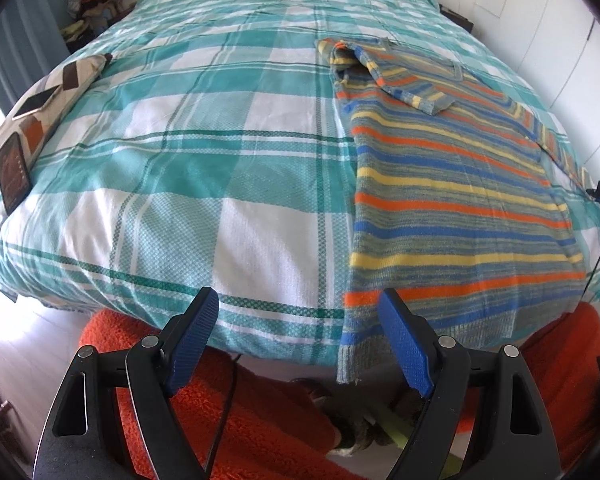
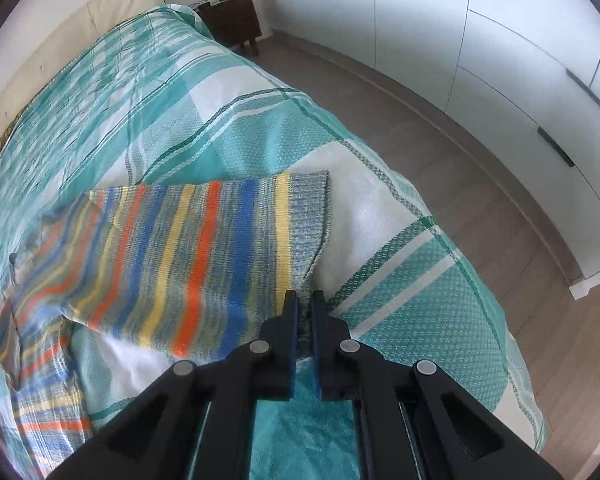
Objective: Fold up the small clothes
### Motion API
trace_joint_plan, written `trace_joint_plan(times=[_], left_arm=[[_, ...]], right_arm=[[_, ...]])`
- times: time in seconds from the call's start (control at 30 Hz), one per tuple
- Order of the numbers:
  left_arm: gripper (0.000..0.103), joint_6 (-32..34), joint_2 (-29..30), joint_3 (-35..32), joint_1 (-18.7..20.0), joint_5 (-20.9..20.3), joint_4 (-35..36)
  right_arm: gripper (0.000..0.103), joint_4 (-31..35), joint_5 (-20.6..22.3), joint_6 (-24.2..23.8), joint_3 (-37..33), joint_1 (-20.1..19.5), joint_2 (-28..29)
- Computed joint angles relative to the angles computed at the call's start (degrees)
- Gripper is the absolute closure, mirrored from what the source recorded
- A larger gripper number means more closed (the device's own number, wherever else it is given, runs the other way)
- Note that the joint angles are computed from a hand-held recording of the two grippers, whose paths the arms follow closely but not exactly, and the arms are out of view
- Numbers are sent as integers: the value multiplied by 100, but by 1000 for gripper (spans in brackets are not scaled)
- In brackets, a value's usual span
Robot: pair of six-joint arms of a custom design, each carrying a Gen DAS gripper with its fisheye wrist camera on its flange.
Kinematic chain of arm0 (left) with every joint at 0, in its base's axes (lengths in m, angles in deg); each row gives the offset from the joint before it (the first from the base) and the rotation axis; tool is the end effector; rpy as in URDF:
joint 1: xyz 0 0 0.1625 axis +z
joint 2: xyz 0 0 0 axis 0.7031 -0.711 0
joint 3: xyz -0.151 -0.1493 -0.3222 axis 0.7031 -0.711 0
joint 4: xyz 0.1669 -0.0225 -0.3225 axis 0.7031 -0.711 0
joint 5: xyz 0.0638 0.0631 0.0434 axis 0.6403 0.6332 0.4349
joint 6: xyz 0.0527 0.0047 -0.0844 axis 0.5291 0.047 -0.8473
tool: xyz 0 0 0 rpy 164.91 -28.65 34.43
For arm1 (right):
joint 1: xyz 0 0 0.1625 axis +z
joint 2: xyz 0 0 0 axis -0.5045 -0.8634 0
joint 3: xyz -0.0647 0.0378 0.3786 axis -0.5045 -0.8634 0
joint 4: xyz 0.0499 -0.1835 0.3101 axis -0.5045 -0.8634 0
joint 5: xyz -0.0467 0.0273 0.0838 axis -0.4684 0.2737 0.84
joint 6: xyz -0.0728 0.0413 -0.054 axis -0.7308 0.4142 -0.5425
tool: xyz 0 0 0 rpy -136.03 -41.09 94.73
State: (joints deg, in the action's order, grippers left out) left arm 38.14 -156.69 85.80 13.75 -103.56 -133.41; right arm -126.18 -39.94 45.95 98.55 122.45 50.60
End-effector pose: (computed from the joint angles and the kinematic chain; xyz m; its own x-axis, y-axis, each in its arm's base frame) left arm 0.0265 -0.3705 0.2823 -0.6903 -0.3468 -0.6349 0.0794 0.8360 -0.5430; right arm 0.0979 -0.7383 0.1406 -0.7791 0.2392 0.5794 -0.1123 0.8560 -0.5045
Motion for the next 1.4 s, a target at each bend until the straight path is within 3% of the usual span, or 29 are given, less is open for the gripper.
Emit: trace_joint_plan(times=[0.17, 0.27, 0.4, 0.47, 0.53, 0.6, 0.63, 0.7, 0.73, 0.8, 0.9, 1.03, 1.17, 1.23, 1.27, 1.37, 1.4], left_arm=[[20, -119, -81, -38, 158, -77, 69], [20, -66, -30, -81, 193, -68, 5], [20, 79, 194, -198, 218, -106, -132], [20, 58, 237, -244, 143, -53, -49], [17, -24, 179, -241, 49, 47, 123], [12, -191, 77, -240, -17, 183, 442], [10, -267, 18, -238, -27, 234, 600], [10, -309, -68, -283, 38, 253, 851], [10, -332, -87, -342, 78, 255, 1002], [11, -319, -90, -544, 85, 256, 1281], [11, 579, -59, -847, -179, 134, 739], [4, 2769, 612, -1363, -510, -216, -1326], [1, 4578, 1787, -2242, -81, -1479, -2773], [2, 5125, 2538, -2710, 303, -1829, -3162], [5, 5294, 2924, -2991, 505, -1917, -3163], [53, 5828, 4052, -3818, 900, -1491, -2999], [60, 5904, 4338, -4073, 998, -1415, -2774]], right_arm=[[93, 413, 301, 335, 176, -50, -346], [92, 12, 49, -151, 190, 125, -382], [91, 250, 808, -523, 106, 149, -394], [89, 814, 773, -467, -37, 111, -284], [90, 1129, 417, -294, -27, 31, -189], [94, 521, 532, -292, 473, -41, -401], [94, 213, 396, -350, 685, 5, -475], [78, -483, 1, -725, 1116, 207, -573], [68, -789, 15, -972, 1378, 304, -663], [63, -1075, 177, -1293, 1894, 520, -885], [63, -1027, 565, -1448, 2574, 857, -1131], [53, -1151, 968, -1601, 3196, 1255, -978], [53, -1384, 1086, -1715, 3298, 1373, -387], [53, -1638, 866, -1776, 3224, 1341, -9], [53, -1742, 650, -1773, 3169, 1336, 178], [52, -2219, 576, -1846, 3219, 1272, 367], [52, -2156, 583, -1819, 3214, 1269, 343]])
